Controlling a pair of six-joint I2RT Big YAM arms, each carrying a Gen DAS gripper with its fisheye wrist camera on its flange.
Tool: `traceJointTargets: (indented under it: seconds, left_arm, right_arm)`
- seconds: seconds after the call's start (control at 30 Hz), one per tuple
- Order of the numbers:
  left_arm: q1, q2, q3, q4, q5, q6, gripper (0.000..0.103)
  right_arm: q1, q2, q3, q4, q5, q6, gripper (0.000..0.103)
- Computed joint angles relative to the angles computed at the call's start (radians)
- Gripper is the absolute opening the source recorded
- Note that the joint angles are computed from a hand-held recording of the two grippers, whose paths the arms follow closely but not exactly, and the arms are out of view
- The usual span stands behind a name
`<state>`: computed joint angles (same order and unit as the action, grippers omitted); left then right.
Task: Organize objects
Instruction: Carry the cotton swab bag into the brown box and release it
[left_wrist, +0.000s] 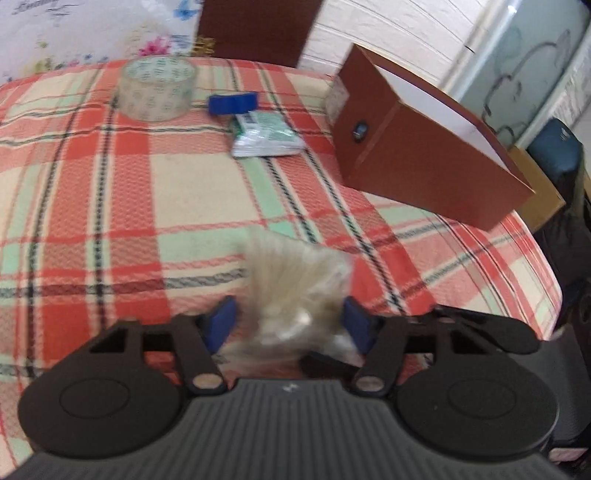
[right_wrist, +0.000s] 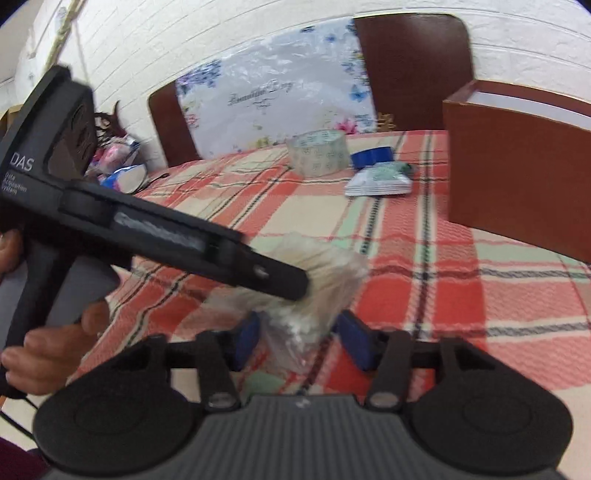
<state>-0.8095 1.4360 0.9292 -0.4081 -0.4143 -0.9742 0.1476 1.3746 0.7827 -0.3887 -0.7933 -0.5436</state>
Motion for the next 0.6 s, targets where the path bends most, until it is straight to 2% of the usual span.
traceJointTargets:
  seconds: [0.13,0.23,0.37,0.47,0.6]
  left_arm:
    - [0.008,-0.008,0.029,-0.031,0.006,0.012,0.047]
    - [-0.001,-0.009,0.069,-0.03,-0.024,0.053,0.047]
    - [-0.002,0.019,0.163,-0.013,-0.06,0.178,0.047]
    - [0.01,0.068,0.254,0.015,-0.052,0.294,0.047]
    - [0.033,0.171,0.388,0.052,-0.014,0.412,0.047]
  right_arm:
    - [-0.01,-0.026,-0.036,0.074,-0.006,0.019,0.031]
    - [-0.037,-0.062,-0.073,0.187,-0.033,0.065,0.03]
    - [-0.078,-0.109,-0.12,0.404,-0.04,0.177,0.03]
    - [-0.112,-0.107,-0.123,0.568,-0.015,0.273,0.03]
    - [-0.154,-0.058,-0.081,0.69,0.043,0.353,0.03]
